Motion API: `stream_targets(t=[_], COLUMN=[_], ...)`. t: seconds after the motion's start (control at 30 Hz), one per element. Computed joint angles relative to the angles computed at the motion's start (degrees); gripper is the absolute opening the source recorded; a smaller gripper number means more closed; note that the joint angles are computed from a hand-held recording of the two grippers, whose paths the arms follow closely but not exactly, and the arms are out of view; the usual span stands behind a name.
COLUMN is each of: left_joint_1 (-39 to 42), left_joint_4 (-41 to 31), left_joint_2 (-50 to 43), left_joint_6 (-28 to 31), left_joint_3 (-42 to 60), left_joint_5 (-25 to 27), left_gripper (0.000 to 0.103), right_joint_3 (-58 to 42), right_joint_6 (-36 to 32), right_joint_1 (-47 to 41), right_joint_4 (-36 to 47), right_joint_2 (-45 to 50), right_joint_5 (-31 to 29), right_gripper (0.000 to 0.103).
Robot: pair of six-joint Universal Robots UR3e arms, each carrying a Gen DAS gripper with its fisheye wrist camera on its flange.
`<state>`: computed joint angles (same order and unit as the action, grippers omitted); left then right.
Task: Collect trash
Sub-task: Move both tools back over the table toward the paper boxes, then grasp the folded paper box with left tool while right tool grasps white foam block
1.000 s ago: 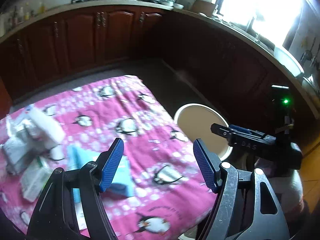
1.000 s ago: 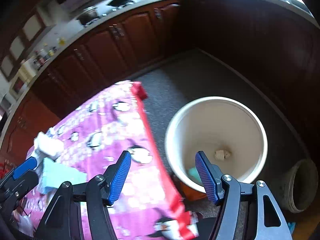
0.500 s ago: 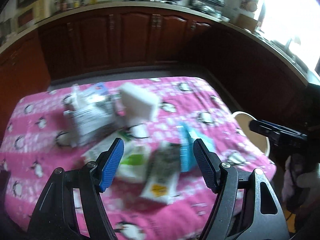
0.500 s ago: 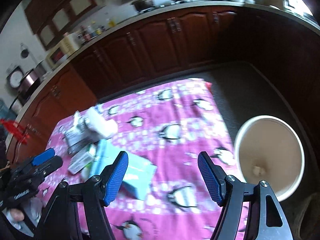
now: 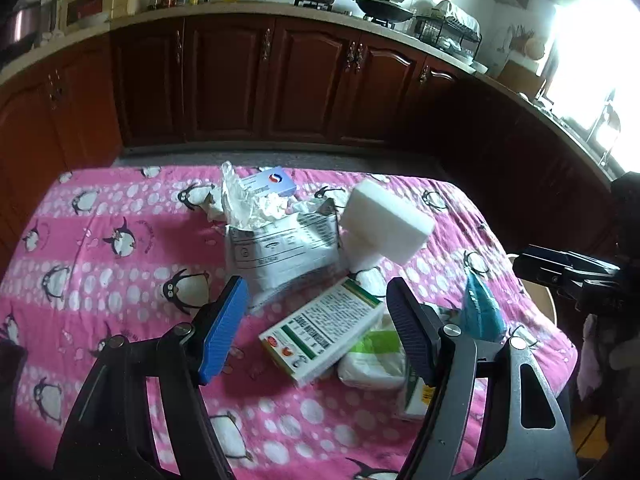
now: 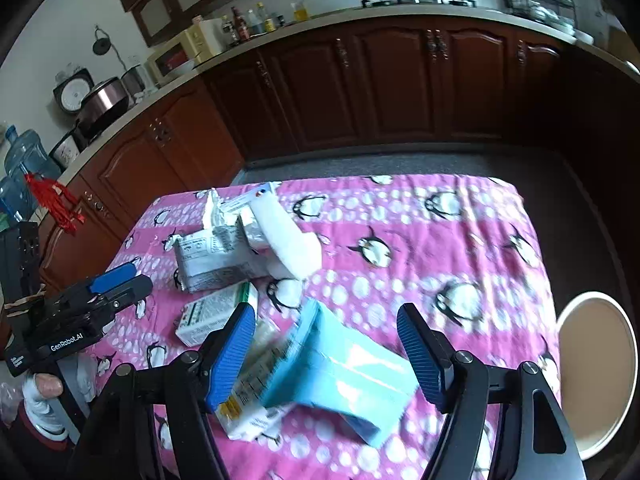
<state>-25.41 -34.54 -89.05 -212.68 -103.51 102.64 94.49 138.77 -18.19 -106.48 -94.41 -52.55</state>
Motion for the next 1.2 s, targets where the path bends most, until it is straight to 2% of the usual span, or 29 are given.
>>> stream_targets(t=[0.1,0.33,0.6,0.7,0.9,0.93,0.97,1.0,1.07,1.2], left_joint_1=[6.2,14.8,20.4,22.1,21.0,20.6,20.4,20.4,20.2,18.9], left_joint_4=[4.9,10.2,13.4,13.7,12.9,12.4,12.1,11.9,11.7,12.7], left_joint_2=[3.1,3.2,-1.7,-3.6,-7.6,-8.2,-8.6,-8.9,-9.0,-6.9], left_joint_6=[1.8,5.0,9.6,11.3,13.3,13.5,13.5,13.2,12.7,12.3], left_joint_3=[-6.5,-13.0,-13.2,-12.4,-8.2,-7.4,-6.9,-6.5,-6.4,-8.2], left_joint_5=[-7.7,-14.7,-22.1,-26.5,-28.5,-28.2,-27.9,-28.0,-28.1,-26.5], left_gripper=[0.071,0.071,0.071,0.071,0.071,0.071,0.068,0.06,0.056,0.038], right_joint_3=[-2.1,-10.0,-22.4,-28.9,-34.5,-34.4,-34.5,-34.8,-35.2,-31.0], right_joint_6=[1.5,5.5,8.4,8.8,9.2,9.3,9.4,9.4,9.6,9.3], right_joint_1=[3.2,10.5,17.8,20.4,23.2,23.5,23.6,23.6,23.5,22.9], right_joint_4=[-1.9,-5.4,-5.8,-3.9,-2.3,-2.7,-2.8,-2.5,-1.5,-4.1], right_joint_2=[2.9,11.6,23.0,28.1,33.5,33.8,34.2,34.6,35.2,32.9], right_joint_5=[-0.8,-3.7,-9.0,-11.6,-14.5,-14.8,-14.8,-14.6,-13.9,-12.6], right_gripper=[0.073,0.075,0.075,0.075,0.075,0.073,0.063,0.057,0.038,0.034])
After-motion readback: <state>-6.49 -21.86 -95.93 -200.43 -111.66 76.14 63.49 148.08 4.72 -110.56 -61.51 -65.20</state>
